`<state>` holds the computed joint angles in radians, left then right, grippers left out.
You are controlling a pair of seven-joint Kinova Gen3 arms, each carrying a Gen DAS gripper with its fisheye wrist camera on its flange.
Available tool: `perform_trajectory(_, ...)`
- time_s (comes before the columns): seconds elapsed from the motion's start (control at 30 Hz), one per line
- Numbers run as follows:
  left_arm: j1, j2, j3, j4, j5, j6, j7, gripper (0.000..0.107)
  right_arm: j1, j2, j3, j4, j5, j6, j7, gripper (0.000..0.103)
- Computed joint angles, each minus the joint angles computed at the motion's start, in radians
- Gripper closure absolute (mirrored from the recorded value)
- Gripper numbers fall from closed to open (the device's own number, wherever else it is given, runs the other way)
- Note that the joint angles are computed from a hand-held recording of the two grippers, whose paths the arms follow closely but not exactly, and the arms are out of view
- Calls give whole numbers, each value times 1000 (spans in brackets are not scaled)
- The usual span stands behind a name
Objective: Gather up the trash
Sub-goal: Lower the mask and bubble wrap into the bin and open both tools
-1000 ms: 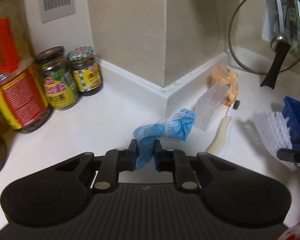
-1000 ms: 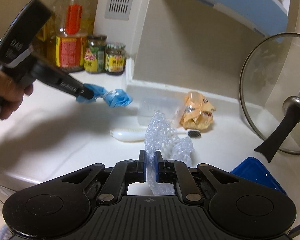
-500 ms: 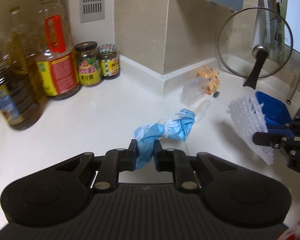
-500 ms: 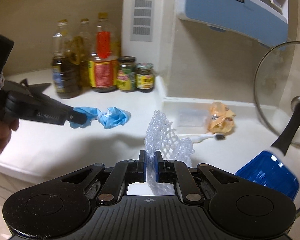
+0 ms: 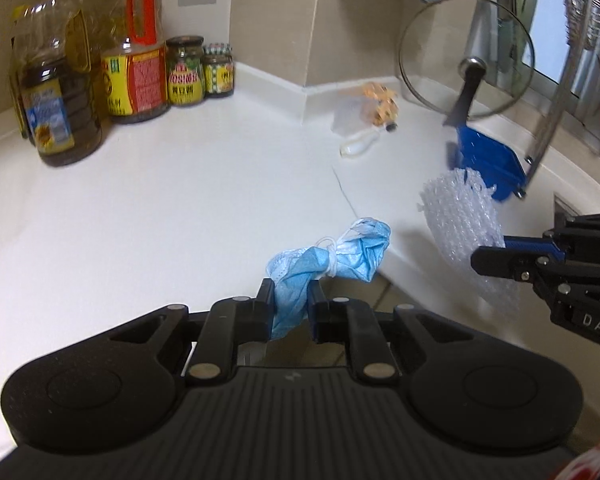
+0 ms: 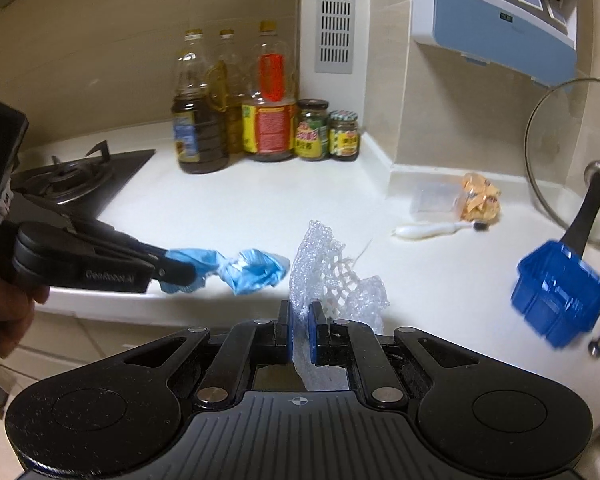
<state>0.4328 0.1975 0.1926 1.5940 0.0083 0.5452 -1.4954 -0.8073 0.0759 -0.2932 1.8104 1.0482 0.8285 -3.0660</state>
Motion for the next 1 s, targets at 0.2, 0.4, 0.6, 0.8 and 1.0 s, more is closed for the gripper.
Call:
perform_trajectory(0.2, -55, -70, 17, 126, 94, -8, -94, 93, -68, 34, -25, -10, -36, 52, -56, 95)
perform_trajectory(0.4, -56, -109, 9, 232, 93, -17, -95, 93, -100, 50, -14, 34, -76, 8, -144, 95)
perform_trajectory(0.6, -48, -92, 11, 294, 88, -23, -55, 93, -102, 46, -5, 80, -108, -37, -187, 95)
perform_trajectory(0.8, -22, -50, 12, 308, 56, -43, -3, 93, -102, 41, -4, 89, -125, -29, -182, 95)
perform_trajectory(1.0, 1, -8, 13, 303, 38, -50, 29, 91, -91, 52, 4, 90, -147, -46, -158, 95)
